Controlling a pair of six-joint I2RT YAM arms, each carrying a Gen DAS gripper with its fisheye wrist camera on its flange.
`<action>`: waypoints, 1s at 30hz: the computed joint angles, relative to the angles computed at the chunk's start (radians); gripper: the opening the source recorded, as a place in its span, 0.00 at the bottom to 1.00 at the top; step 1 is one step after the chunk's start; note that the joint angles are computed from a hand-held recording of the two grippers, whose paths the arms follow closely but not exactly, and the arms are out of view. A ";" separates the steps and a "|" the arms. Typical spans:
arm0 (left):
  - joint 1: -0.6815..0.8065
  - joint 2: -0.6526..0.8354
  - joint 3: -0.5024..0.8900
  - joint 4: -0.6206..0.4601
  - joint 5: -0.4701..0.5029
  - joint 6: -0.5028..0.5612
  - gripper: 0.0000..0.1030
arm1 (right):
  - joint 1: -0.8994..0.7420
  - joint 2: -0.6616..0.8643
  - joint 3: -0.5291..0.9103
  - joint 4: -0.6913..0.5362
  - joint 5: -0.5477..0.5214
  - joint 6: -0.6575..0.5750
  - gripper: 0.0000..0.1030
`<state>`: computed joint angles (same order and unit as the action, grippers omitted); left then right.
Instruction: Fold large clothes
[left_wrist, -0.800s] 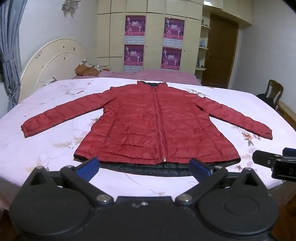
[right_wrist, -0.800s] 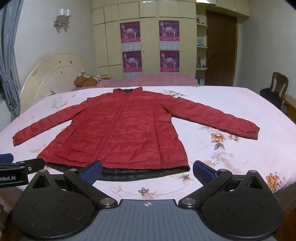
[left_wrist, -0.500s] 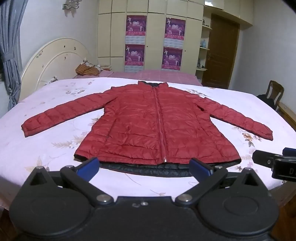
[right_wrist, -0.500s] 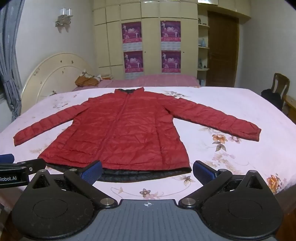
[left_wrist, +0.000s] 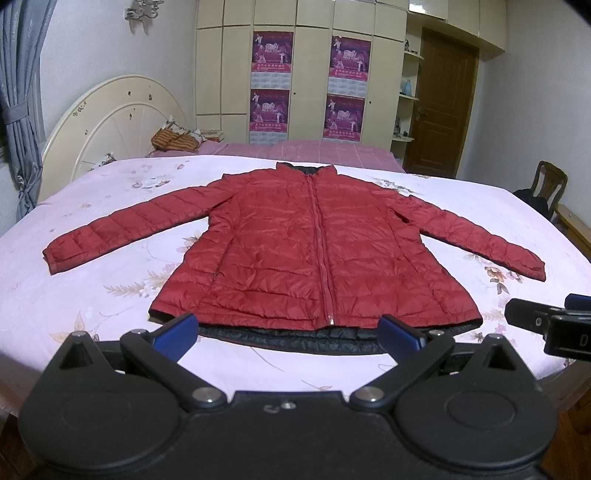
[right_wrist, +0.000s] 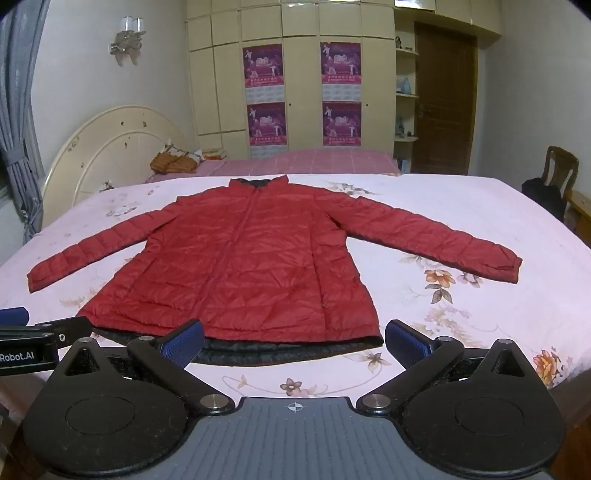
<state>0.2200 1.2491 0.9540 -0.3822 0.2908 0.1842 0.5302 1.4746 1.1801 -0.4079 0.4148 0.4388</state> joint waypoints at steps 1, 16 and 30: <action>0.001 0.011 0.001 0.010 0.001 0.001 1.00 | 0.002 0.003 0.003 0.000 0.002 0.000 1.00; 0.020 0.001 0.005 0.003 0.012 -0.001 1.00 | 0.007 0.003 0.002 0.006 0.004 -0.004 1.00; 0.028 -0.002 0.000 0.005 0.021 0.003 1.00 | 0.018 0.002 0.007 -0.002 0.014 0.005 1.00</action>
